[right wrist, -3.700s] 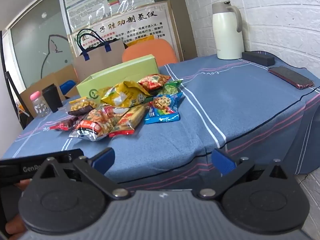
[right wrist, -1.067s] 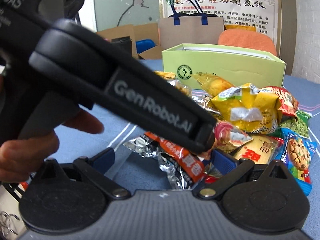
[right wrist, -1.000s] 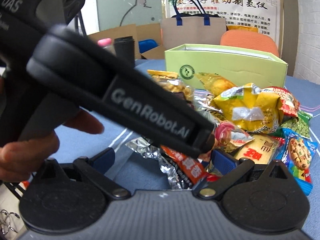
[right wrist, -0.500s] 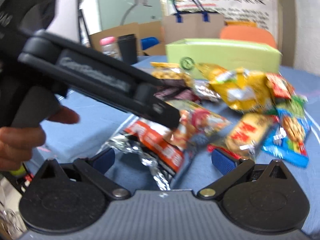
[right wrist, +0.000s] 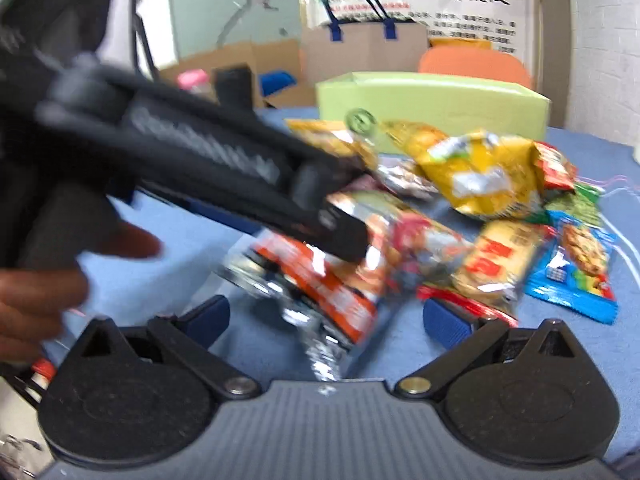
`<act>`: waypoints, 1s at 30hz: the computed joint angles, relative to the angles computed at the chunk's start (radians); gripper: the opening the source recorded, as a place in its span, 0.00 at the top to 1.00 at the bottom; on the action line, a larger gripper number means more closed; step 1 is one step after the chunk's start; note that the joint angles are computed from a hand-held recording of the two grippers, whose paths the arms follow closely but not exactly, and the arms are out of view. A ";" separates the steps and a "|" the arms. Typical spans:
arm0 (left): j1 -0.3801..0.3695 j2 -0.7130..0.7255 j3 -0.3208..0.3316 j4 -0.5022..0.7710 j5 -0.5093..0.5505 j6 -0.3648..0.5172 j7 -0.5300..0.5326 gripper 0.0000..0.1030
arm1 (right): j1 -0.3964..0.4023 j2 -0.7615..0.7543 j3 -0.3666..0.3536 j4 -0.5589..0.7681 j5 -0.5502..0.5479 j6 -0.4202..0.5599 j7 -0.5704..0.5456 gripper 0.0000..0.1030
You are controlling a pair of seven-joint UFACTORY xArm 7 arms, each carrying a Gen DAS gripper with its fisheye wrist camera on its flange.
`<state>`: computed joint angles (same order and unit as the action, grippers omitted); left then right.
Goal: Organize snacks
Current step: 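Lift the chip bag into the green box and open the left gripper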
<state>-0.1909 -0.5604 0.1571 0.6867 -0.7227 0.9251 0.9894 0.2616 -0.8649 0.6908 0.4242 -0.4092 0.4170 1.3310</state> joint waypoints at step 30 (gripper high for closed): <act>0.027 0.679 -0.143 0.818 -0.172 -0.082 -0.141 0.62 | -0.272 0.725 -0.353 0.625 -0.146 -0.204 -0.809 0.26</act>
<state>-0.1636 0.1182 0.0140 1.5051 -0.8949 0.8433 0.8481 -0.0106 -0.1398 0.3382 1.0496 -0.5556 0.2126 0.5219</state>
